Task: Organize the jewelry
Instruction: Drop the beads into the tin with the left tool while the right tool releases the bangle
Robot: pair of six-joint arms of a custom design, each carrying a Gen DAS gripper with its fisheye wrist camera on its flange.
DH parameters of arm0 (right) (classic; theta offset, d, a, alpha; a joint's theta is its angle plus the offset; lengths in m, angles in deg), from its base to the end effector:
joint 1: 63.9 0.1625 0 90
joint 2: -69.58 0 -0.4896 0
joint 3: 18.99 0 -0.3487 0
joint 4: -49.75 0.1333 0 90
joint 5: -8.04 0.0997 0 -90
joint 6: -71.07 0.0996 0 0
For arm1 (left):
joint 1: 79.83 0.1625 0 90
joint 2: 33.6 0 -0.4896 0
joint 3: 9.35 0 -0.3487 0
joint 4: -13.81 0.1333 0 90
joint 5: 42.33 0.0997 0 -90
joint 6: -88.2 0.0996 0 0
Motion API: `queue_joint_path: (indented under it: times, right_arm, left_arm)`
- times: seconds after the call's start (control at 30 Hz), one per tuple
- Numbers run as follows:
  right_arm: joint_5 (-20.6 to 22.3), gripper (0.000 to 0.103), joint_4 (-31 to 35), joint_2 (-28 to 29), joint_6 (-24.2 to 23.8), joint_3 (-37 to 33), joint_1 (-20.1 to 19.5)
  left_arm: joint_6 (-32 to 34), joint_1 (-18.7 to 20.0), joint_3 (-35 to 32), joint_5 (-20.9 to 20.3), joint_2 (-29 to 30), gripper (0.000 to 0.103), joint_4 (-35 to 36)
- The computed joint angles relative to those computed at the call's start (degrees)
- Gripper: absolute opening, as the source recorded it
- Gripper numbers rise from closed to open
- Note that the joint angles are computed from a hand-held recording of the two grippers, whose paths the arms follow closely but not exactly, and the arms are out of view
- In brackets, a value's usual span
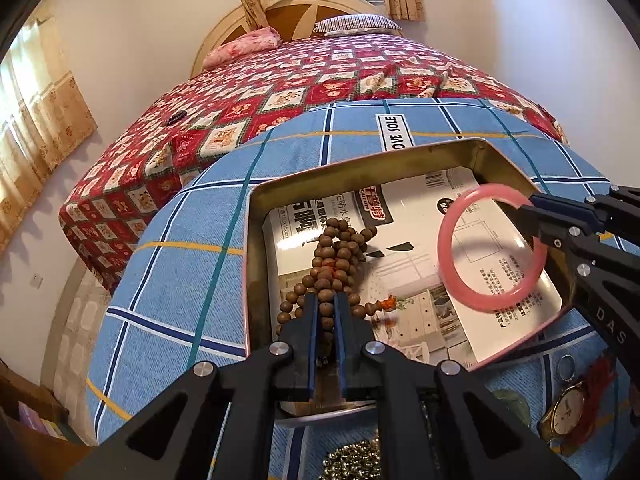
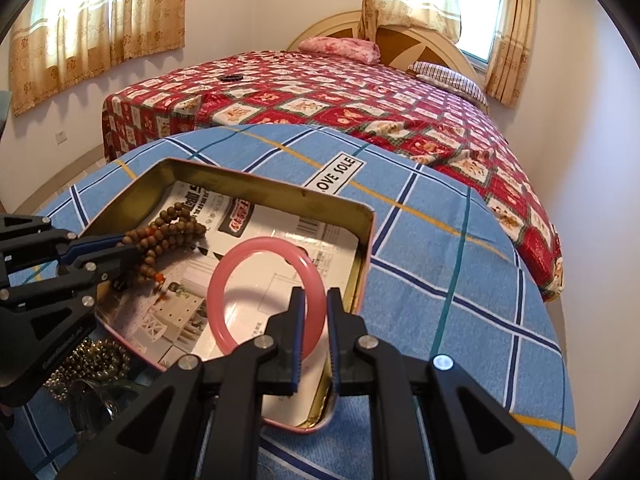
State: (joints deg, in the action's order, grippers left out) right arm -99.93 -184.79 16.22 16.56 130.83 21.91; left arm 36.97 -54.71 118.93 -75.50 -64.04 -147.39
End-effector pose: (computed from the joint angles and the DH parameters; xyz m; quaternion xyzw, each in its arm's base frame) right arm 0.0738 -0.3965 0.2198 0.3259 -0.8435 0.2808 0.3215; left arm -0.3057 -0.3826 -0.0283 0.2106 0.8368 -0.2857 0.4169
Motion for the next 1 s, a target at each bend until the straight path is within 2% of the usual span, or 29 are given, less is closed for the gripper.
queue_joint_path:
  times: [0.13, 0.2, 0.23, 0.27, 0.3, 0.33, 0.37, 0.47, 0.53, 1.0]
  right_arm:
    - [1.29, 0.014, 1.29, -0.72, 0.81, -0.27, -0.79]
    - [1.82, 0.014, 1.50, -0.93, 1.10, -0.15, -1.04]
    - [1.93, 0.014, 1.38, -0.96, 1.22, 0.01, -1.08]
    - [2.19, 0.017, 1.29, -1.01, 1.43, 0.17, -1.10]
    - [2.93, 0.020, 1.58, -1.37, 1.67, 0.45, -1.26]
    - [3.80, 0.027, 2.00, -1.83, 1.85, 0.78, -1.43]
    - [4.05, 0.031, 1.30, -1.78, 1.67, 1.20, -1.27]
    - [4.18, 0.040, -1.27, -1.34, 1.20, 2.11, -0.86]
    - [4.43, 0.042, -1.64, -1.49, 1.29, 2.32, -0.89]
    - [4.67, 0.044, -3.83, -0.92, 1.13, 3.59, -1.10]
  left_arm:
    - [0.02, -0.44, -0.18, 1.22, -0.19, 0.008, 0.90]
    - [-1.39, -0.80, -1.01, 2.66, -0.24, 0.011, 4.10]
    - [-1.85, -0.91, -1.35, 2.99, -0.34, 0.018, 5.43]
    - [-2.58, -1.09, -1.56, 3.16, -0.43, 0.031, 6.56]
    - [-3.92, -1.22, -1.75, 3.63, -0.66, 0.039, 8.24]
    - [-4.89, -1.53, -1.56, 4.36, -0.78, 0.055, 8.96]
    - [-5.42, -1.98, -1.11, 5.00, -0.81, 0.061, 8.91]
    - [-6.25, -2.46, -0.78, 5.14, -1.18, 0.061, 9.40]
    - [-7.00, -2.76, -0.72, 5.19, -1.28, 0.062, 10.22]
    - [-8.64, -3.47, -0.70, 4.49, -1.46, 0.062, 11.89]
